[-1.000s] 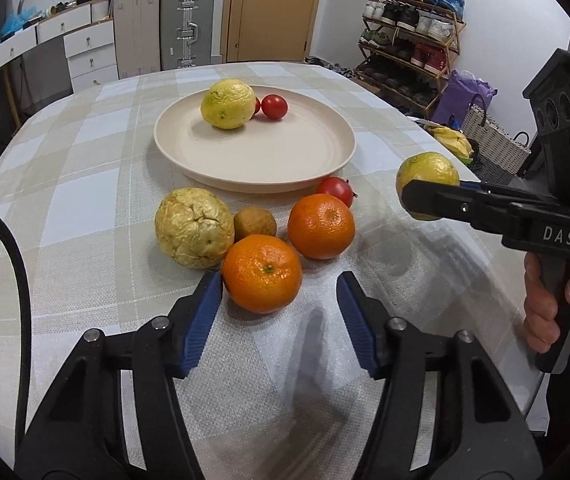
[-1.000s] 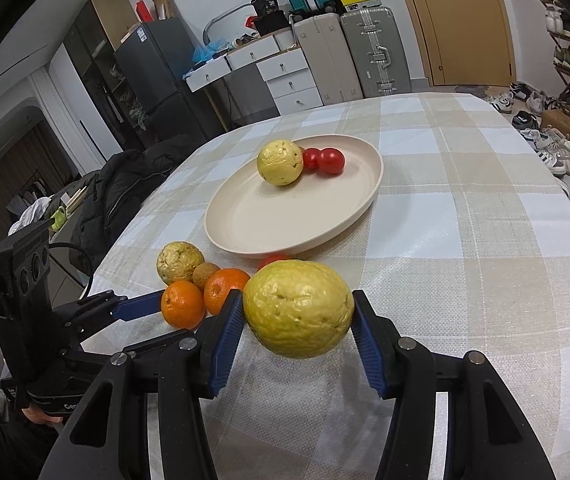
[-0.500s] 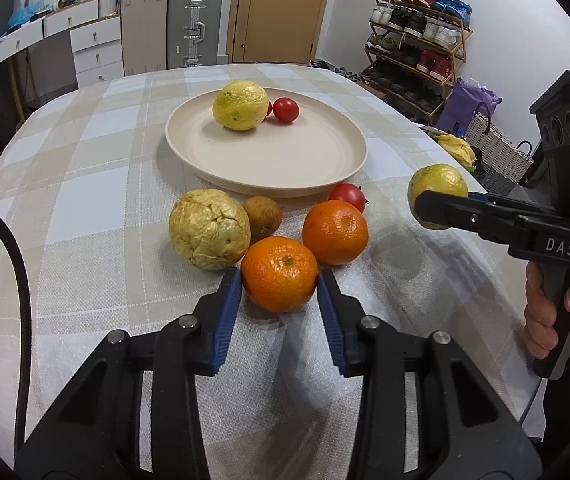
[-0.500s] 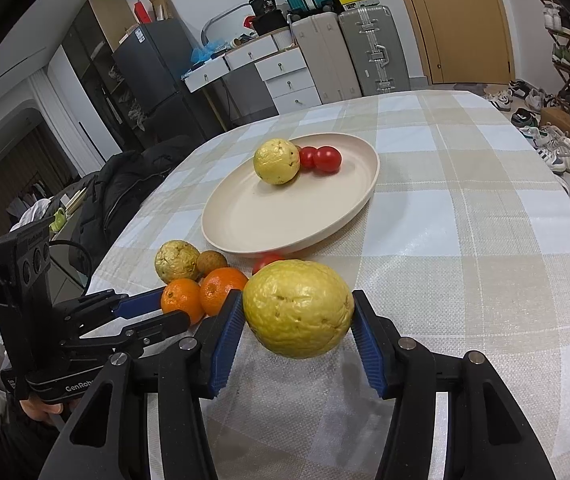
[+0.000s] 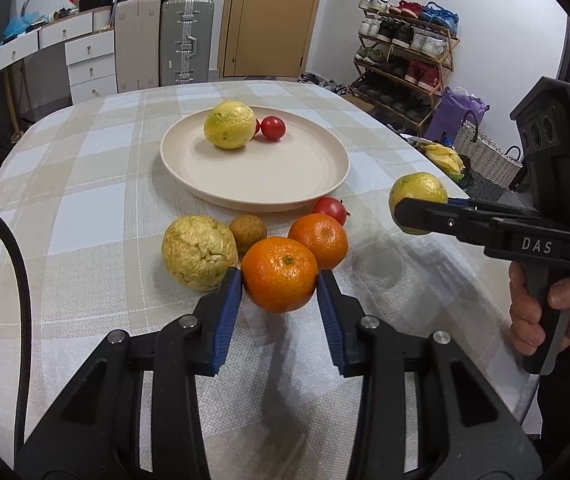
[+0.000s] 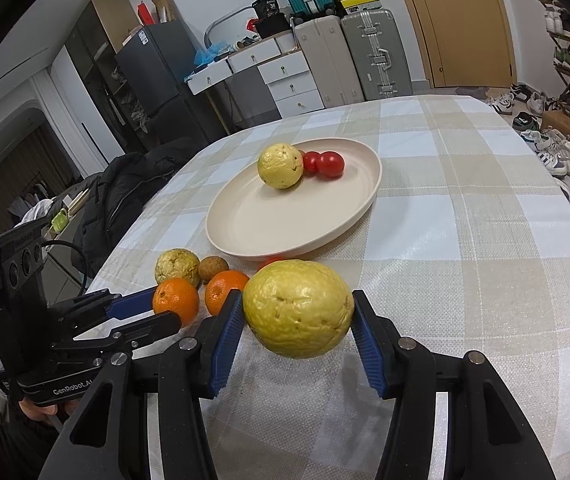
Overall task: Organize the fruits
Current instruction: 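Lift the citrus fruit with the right tool while the left tool grasps an orange, then carry the citrus fruit in the right tool while the left tool carries the orange over the plate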
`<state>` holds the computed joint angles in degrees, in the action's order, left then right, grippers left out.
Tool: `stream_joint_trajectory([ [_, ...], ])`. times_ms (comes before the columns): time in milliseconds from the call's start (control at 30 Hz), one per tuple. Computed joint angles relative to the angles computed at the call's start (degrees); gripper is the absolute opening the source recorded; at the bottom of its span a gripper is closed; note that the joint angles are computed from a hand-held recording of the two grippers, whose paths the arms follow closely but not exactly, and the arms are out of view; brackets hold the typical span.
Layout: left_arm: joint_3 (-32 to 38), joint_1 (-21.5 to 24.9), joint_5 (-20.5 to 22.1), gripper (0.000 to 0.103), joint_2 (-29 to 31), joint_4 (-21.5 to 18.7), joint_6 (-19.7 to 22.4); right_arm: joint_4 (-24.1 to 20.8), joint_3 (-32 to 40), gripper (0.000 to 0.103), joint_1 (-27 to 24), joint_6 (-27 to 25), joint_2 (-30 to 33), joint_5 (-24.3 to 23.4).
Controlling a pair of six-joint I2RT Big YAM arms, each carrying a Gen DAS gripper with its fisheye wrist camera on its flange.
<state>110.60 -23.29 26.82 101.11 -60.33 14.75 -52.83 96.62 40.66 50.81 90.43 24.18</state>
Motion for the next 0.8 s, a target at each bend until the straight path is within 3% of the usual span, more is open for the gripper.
stream_joint_trajectory([
  [367, -0.69, 0.55, 0.71, 0.036, -1.64, 2.83, -1.71, 0.65, 0.29, 0.054, 0.28, -0.69, 0.27, 0.44],
  [800, 3.65, 0.45, -1.09, 0.036, 1.42, 3.43, -3.69, 2.57, 1.46, 0.054, 0.35, -2.62, 1.14, 0.16],
])
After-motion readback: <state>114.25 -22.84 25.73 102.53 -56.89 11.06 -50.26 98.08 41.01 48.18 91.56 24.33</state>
